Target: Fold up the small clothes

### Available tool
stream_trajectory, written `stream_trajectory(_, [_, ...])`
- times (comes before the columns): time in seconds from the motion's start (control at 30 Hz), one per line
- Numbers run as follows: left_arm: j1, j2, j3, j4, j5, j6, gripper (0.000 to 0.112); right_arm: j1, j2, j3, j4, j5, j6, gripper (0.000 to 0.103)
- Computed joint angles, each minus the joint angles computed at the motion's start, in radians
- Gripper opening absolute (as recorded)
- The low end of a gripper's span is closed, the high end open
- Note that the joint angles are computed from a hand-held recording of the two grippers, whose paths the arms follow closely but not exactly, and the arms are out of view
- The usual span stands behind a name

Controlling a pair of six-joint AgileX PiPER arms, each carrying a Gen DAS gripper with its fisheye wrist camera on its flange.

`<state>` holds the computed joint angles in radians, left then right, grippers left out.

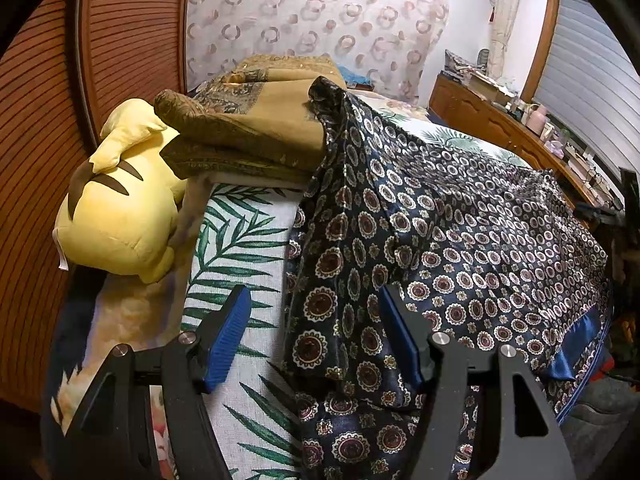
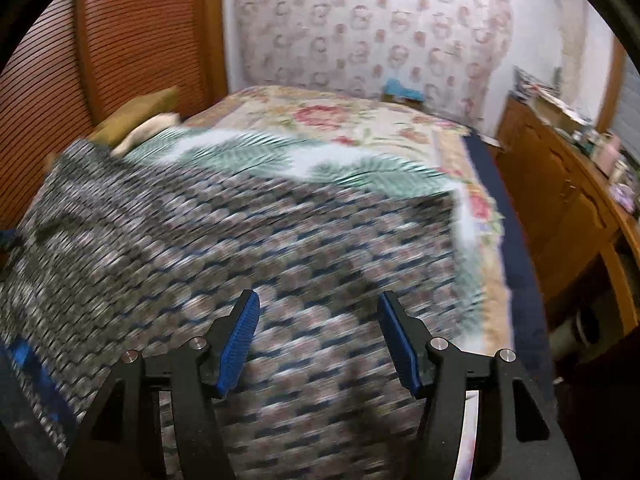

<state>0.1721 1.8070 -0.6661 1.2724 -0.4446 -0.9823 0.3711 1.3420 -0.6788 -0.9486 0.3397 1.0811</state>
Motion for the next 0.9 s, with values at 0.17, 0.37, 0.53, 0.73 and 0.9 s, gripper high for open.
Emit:
stream_trajectory(0.17, [0.004,0.002,0.007,0.004,-0.001,0.000,0.067,0.153,0.044,0.037,-0.187,0.015,0.249,0.063])
stream_trajectory(0.37, [0.028,-0.013,0.044,0.018,-0.026,0.008,0.054,0.161,0.143,0.036,-0.336,-0.032,0.405,0.063])
stream_trajectory(0.53, [0.044,-0.019,0.068,0.050,-0.039,-0.001,0.044,0.168,0.162,0.062,-0.508,-0.035,0.578,0.071])
stream_trajectory(0.73, [0.046,-0.025,0.080,0.037,-0.045,0.014,0.044,0.130,0.241,-0.009,-0.470,-0.080,0.526,0.088])
stream_trajectory(0.9, [0.051,-0.018,0.065,0.127,-0.071,-0.059,0.017,0.124,0.254,-0.037,-0.385,-0.084,0.422,0.093])
